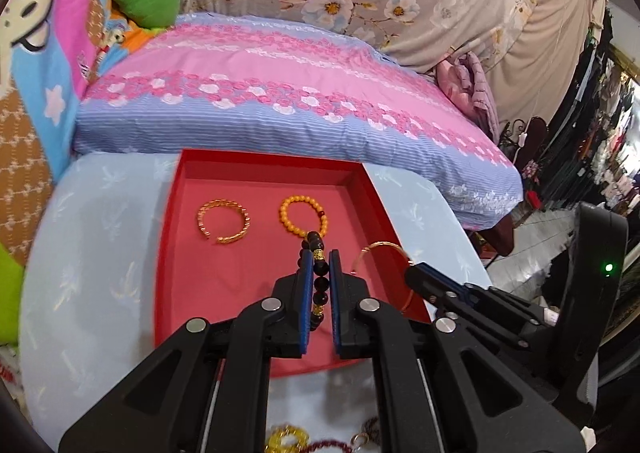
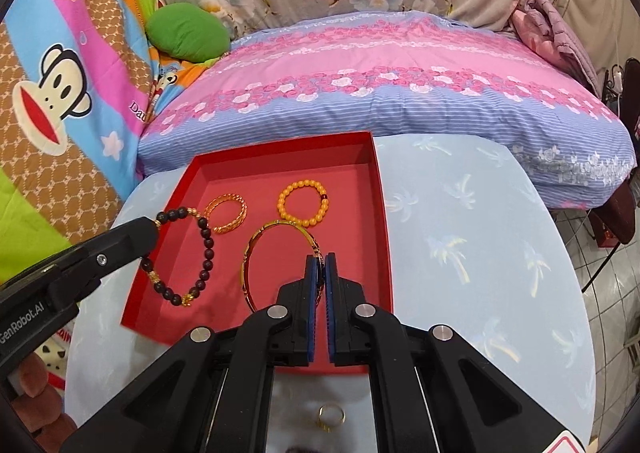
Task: Organize jewelry
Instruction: 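Lift both held bracelets and carry them into the red box, then set both bracelets down beside the others and open both tools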
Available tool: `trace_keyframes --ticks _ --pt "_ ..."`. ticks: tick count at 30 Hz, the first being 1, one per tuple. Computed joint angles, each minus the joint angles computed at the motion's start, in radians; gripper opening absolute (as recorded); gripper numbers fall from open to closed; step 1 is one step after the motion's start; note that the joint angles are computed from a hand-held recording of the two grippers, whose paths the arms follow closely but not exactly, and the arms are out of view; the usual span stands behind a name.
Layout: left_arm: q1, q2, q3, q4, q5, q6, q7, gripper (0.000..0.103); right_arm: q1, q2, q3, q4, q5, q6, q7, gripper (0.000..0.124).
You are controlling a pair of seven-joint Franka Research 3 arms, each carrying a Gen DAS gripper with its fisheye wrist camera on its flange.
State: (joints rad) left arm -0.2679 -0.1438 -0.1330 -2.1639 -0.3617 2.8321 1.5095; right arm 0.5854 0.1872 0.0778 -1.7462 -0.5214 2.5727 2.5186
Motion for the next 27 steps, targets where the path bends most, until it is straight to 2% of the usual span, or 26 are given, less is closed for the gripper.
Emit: trace_keyframes --ticks 2,5,10,15,22,24,26,27 --pt "-0.010 0.045 0.015 0.033 -0.065 -0.008 0.054 0.008 -0.001 0.041 -0.001 0.042 0.011 -0.013 -0.014 0.004" --pt "0.025 0.101 0.000 0.065 -0.067 -0.025 0.054 0.008 0.008 0.097 -0.012 0.099 0.039 -0.031 -0.046 0.004" --pt "0.089 0.153 -0.027 0.076 0.119 -0.039 -0.077 0.008 0.030 0.158 -0.035 0.158 0.076 -0.052 -0.088 0.004" --pt "0.121 0.173 -0.033 0.074 0.323 -0.055 -0.221 0.008 0.048 0.200 -0.056 0.200 0.102 -0.070 -0.112 0.004" --pt "0.140 0.181 -0.034 0.072 0.470 -0.070 -0.339 0.008 0.067 0.230 -0.078 0.232 0.112 -0.085 -0.117 0.005" --pt "0.143 0.180 -0.033 0.066 0.493 -0.060 -0.369 0.017 0.076 0.230 -0.088 0.233 0.097 -0.085 -0.105 0.008" --pt "0.146 0.177 -0.032 0.060 0.514 -0.046 -0.385 0.027 0.082 0.226 -0.093 0.229 0.082 -0.085 -0.095 0.016" --pt "0.148 0.176 -0.034 0.059 0.502 -0.043 -0.377 0.028 0.084 0.221 -0.095 0.223 0.075 -0.081 -0.088 0.018"
